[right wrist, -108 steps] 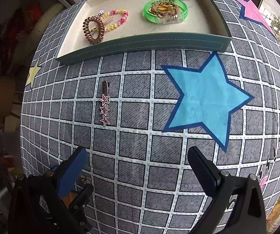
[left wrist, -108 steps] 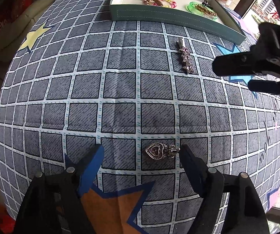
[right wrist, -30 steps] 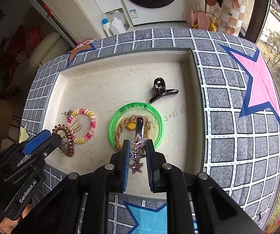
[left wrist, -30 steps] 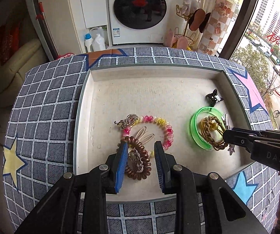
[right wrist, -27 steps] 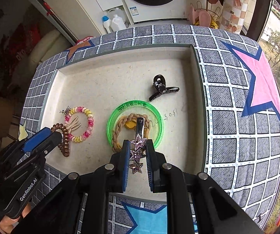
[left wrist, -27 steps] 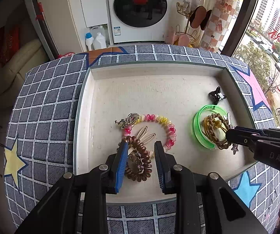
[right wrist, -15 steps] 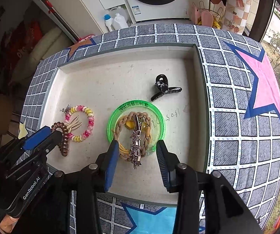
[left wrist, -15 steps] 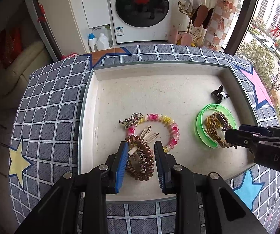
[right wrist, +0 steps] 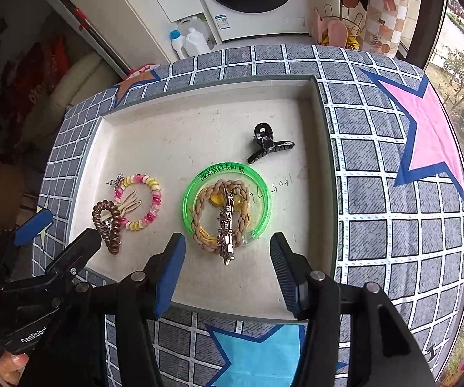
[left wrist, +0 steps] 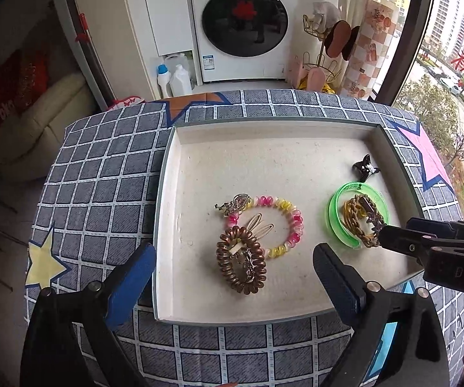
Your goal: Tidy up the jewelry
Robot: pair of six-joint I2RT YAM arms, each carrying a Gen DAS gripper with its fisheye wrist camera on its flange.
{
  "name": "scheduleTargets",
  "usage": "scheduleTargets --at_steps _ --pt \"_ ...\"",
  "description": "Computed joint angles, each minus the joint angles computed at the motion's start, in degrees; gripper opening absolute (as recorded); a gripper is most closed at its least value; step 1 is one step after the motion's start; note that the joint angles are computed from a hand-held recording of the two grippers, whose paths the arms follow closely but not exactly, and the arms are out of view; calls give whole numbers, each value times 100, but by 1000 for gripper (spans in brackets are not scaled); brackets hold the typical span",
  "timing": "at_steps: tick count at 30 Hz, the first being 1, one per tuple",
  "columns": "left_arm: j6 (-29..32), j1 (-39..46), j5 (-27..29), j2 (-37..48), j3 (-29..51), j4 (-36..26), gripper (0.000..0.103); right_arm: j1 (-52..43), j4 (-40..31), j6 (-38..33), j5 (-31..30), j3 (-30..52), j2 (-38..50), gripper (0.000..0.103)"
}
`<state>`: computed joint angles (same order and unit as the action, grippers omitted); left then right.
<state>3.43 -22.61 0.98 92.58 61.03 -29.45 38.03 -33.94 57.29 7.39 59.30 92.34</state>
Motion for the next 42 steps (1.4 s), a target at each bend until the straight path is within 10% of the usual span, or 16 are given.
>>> scheduleTargets --at_steps 19,42 --pt "86 208 81 -956 -653 -430 103 633 -291 454 305 32 -220 82" --pt "1368 1748 568 -4145 -2449 -2276 103 3457 -1501 3496 1296 290 13 88"
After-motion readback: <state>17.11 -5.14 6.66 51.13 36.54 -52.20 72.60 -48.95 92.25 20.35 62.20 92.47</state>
